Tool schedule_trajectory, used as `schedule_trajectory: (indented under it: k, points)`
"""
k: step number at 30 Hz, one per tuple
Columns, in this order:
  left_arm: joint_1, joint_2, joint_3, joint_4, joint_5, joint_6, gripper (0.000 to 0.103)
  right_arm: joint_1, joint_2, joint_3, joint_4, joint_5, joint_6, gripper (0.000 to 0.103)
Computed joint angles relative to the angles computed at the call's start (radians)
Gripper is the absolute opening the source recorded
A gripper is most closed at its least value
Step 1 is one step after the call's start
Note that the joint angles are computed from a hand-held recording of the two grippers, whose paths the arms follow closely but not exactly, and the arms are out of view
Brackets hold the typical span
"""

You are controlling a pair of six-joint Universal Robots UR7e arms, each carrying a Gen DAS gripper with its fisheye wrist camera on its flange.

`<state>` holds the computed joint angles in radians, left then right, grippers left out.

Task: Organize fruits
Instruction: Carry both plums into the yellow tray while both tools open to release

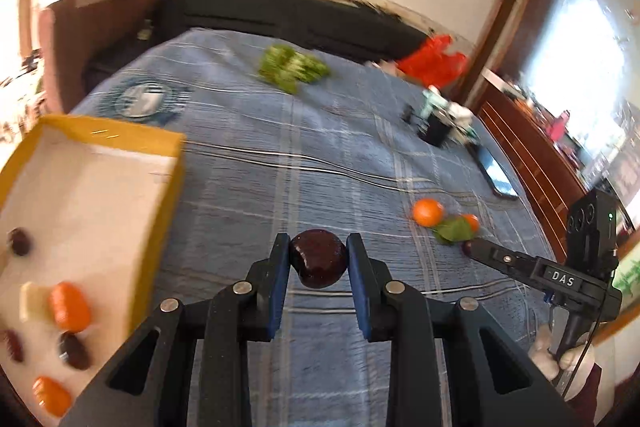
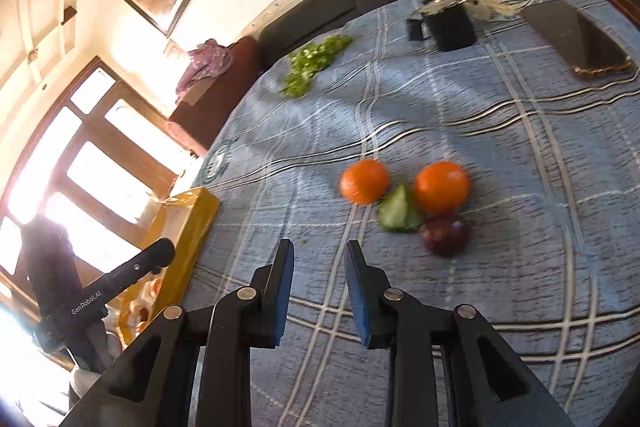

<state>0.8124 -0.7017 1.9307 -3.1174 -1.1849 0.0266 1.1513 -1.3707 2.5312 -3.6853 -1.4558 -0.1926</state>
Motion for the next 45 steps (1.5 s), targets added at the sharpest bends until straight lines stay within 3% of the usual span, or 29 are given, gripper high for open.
schedule_trajectory:
  k: [7, 8, 10, 12, 15, 17, 19, 21, 26, 35, 41, 45]
  points:
    - [0.043, -0.065, 0.061, -0.016, 0.0, -0.051, 0.027, -0.02, 0.001, 0.024, -0.115, -0.047, 0.051, 0.029]
    - [0.045, -0.068, 0.065, -0.017, 0.001, -0.056, 0.027, -0.009, 0.008, 0.025, -0.146, -0.088, 0.058, 0.029]
    - [0.045, -0.073, 0.072, -0.019, 0.005, -0.056, 0.027, 0.048, 0.046, 0.006, -0.218, -0.259, 0.043, 0.037]
    - [0.043, -0.076, 0.076, -0.024, 0.004, -0.051, 0.027, 0.111, 0.096, -0.03, -0.245, -0.423, -0.003, 0.057]
    - [0.04, -0.074, 0.084, -0.035, 0.0, -0.047, 0.027, 0.154, 0.142, -0.078, -0.211, -0.561, -0.042, 0.057]
    - [0.041, -0.074, 0.085, -0.035, -0.003, -0.045, 0.027, 0.161, 0.152, -0.094, -0.173, -0.6, -0.049, 0.055]
    - [0.04, -0.073, 0.091, -0.046, -0.006, -0.04, 0.027, 0.168, 0.169, -0.106, -0.171, -0.637, -0.057, 0.047]
    - [0.043, -0.075, 0.098, -0.057, -0.011, -0.039, 0.027, 0.159, 0.168, -0.106, -0.174, -0.614, -0.063, 0.03]
    - [0.061, -0.11, 0.117, -0.066, -0.027, -0.056, 0.027, 0.159, 0.185, -0.087, -0.272, -0.598, -0.084, 0.03]
    - [0.118, -0.236, 0.161, -0.069, 0.036, -0.059, 0.028, 0.302, 0.224, -0.047, -0.314, -0.62, -0.026, 0.031]
    - [0.158, -0.293, 0.187, -0.129, 0.108, -0.019, 0.028, 0.465, 0.275, -0.143, -0.168, -0.626, -0.016, 0.031]
    - [0.191, -0.31, 0.181, -0.143, 0.159, 0.012, 0.028, 0.534, 0.343, -0.239, -0.042, -0.57, -0.004, 0.031]
